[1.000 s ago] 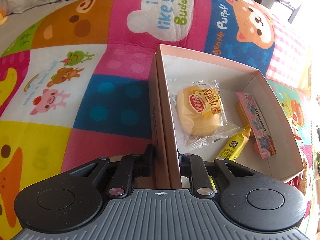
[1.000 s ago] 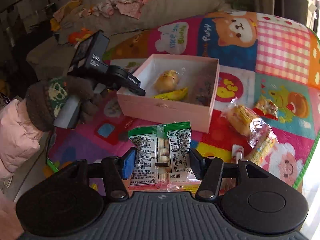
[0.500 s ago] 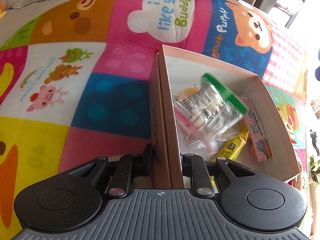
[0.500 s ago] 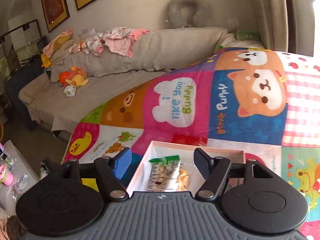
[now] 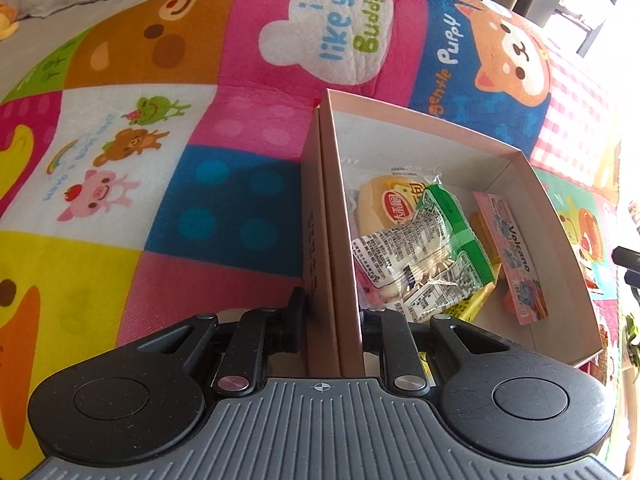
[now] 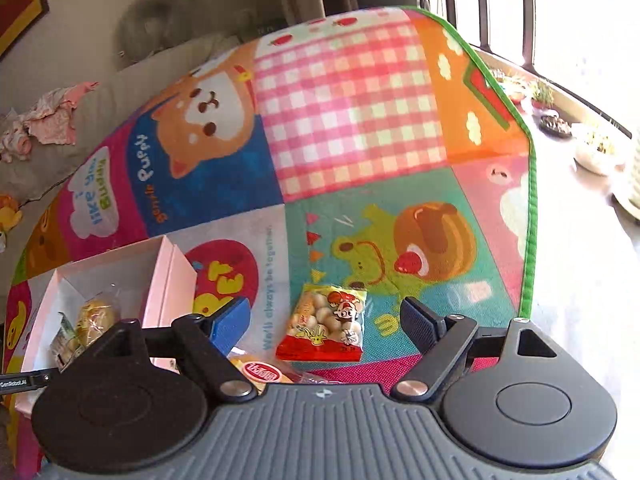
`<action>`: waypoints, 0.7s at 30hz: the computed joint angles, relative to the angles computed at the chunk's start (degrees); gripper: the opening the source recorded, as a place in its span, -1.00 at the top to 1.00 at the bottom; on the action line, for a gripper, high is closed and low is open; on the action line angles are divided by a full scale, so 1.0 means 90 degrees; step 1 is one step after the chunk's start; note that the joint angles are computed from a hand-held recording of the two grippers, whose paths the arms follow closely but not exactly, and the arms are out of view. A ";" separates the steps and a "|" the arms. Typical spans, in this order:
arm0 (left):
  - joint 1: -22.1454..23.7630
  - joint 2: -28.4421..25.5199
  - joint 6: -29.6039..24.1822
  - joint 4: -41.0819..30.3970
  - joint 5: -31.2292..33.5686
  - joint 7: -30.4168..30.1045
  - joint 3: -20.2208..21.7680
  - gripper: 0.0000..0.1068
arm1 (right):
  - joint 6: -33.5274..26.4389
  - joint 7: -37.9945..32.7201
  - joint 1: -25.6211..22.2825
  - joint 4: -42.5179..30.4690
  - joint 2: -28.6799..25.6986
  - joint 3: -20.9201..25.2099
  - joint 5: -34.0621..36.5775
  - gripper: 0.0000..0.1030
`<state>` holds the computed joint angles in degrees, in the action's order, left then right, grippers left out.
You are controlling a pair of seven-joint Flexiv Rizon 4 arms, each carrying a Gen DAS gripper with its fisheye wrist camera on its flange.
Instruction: Organize objects
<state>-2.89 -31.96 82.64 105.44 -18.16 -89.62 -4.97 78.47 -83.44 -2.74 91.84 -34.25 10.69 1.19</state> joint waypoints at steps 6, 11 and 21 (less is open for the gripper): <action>-0.0345 0.0010 -0.0372 -0.0207 0.0307 -0.0329 0.0455 0.65 | -0.0551 0.0363 0.0346 -0.0758 -0.0791 -0.0243 -0.0295 -0.65; -0.0467 0.0001 -0.0548 -0.0329 0.0543 -0.0569 0.0628 0.67 | -0.0420 -0.0073 0.0383 -0.0548 -0.0749 -0.0297 -0.0611 -0.21; -0.0363 0.0011 -0.0497 -0.0302 0.0636 -0.0624 0.0512 0.67 | 0.0848 0.0276 0.0145 0.1695 0.0718 -0.0816 -0.0851 -0.18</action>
<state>-6.16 -31.86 78.17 102.73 -12.44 -95.24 -0.36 86.11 -80.96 -1.43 107.09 -27.78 3.35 -6.47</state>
